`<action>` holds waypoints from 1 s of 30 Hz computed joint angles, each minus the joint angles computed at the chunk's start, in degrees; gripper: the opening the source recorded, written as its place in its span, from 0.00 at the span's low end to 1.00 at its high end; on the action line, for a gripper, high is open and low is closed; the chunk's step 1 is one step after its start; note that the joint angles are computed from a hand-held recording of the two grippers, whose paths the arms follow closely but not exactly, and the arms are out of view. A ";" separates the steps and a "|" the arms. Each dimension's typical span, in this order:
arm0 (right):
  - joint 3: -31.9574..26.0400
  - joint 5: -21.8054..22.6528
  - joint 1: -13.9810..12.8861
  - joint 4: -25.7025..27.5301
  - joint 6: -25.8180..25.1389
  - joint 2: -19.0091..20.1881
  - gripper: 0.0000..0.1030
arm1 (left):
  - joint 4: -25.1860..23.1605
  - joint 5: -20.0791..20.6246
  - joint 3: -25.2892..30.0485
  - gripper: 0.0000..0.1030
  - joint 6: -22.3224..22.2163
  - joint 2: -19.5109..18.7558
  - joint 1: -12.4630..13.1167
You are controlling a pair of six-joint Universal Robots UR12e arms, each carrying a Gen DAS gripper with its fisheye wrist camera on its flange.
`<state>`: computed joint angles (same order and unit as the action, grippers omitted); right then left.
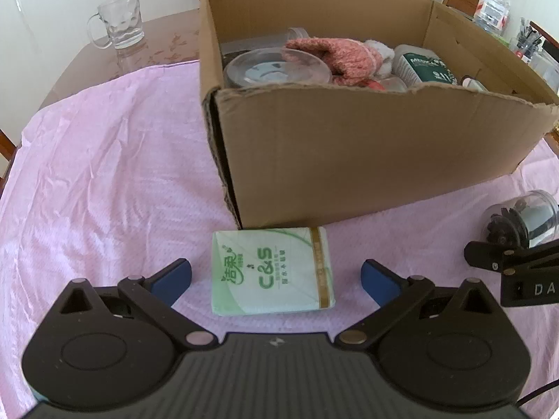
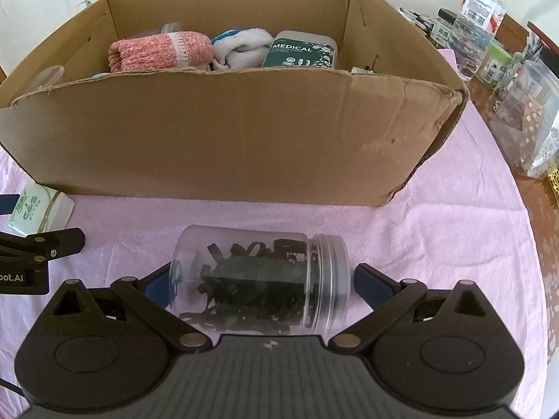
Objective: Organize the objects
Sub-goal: 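Grasp the second C&S tissue pack with the left tool while the right tool grasps the clear clip jar, then carry the tissue pack and clip jar into the box and open both tools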
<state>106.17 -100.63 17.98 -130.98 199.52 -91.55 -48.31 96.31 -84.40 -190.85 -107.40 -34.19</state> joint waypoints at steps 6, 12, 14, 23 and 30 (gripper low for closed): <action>0.65 -0.36 0.13 -1.07 -0.17 -0.35 1.00 | 0.80 -0.41 -0.06 0.83 0.83 0.21 0.01; -1.23 0.56 -0.08 2.07 -0.53 0.65 1.00 | 0.40 -0.79 0.46 0.65 1.39 0.13 0.06; -1.42 -0.33 0.31 2.11 -1.18 0.76 1.00 | 0.06 -0.86 0.58 0.62 1.62 0.16 0.07; -2.26 1.46 -0.05 3.48 -2.28 0.68 0.81 | -1.44 -1.72 1.01 0.61 1.98 0.14 0.18; -2.60 3.95 -1.46 4.68 -4.98 -0.17 0.78 | -3.42 -2.94 1.62 0.61 2.72 0.53 0.08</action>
<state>103.57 -96.68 16.52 -126.30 194.54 -91.72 -51.73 93.37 -82.78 -188.13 -106.87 -34.11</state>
